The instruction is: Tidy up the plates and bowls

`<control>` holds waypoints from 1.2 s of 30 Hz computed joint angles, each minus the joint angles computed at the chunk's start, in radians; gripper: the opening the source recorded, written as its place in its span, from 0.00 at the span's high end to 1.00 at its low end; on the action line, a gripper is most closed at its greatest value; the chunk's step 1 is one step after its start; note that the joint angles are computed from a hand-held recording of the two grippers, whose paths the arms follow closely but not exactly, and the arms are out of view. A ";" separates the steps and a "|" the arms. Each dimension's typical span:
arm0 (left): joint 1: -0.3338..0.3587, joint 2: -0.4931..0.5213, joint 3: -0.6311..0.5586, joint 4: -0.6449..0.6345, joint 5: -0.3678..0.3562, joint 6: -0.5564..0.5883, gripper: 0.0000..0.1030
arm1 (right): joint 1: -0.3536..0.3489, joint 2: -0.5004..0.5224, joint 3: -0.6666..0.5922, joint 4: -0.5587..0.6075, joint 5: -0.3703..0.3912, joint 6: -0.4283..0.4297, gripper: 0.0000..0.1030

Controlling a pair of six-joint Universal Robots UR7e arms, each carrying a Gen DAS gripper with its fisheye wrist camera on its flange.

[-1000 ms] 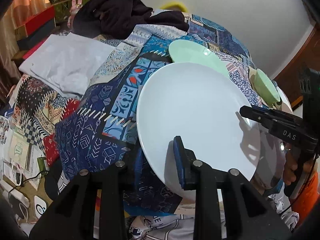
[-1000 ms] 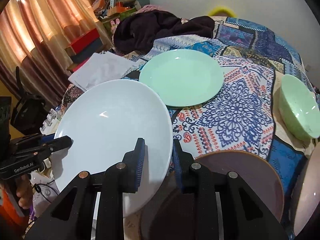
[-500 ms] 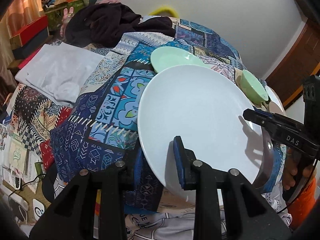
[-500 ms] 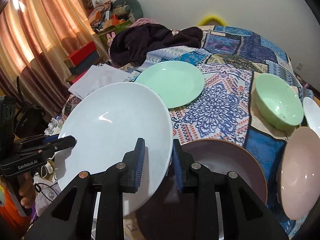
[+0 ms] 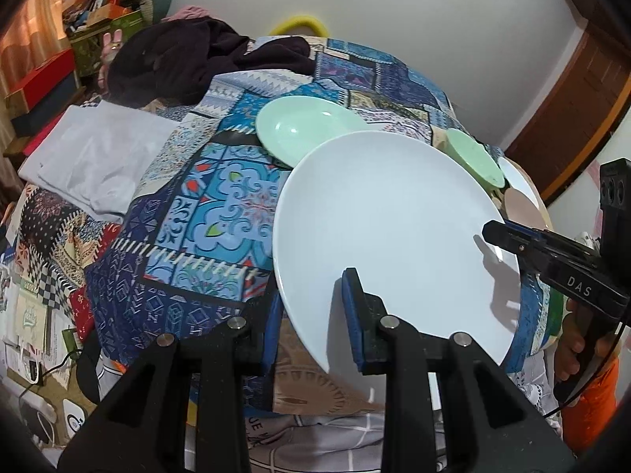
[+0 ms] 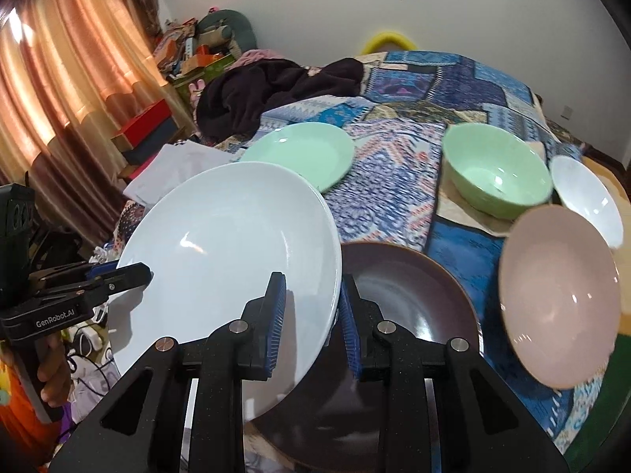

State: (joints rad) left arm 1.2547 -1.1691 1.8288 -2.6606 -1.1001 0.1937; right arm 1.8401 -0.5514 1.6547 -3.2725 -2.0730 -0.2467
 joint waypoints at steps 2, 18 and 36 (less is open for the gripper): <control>-0.007 0.005 0.002 0.004 -0.006 0.005 0.73 | -0.004 -0.011 0.020 -0.013 -0.005 0.010 0.76; -0.042 0.092 -0.019 0.072 -0.043 0.018 0.72 | -0.058 -0.088 0.164 -0.086 -0.031 0.104 0.76; -0.037 0.188 -0.081 0.164 -0.044 0.011 0.72 | -0.101 -0.112 0.210 -0.091 -0.025 0.147 0.76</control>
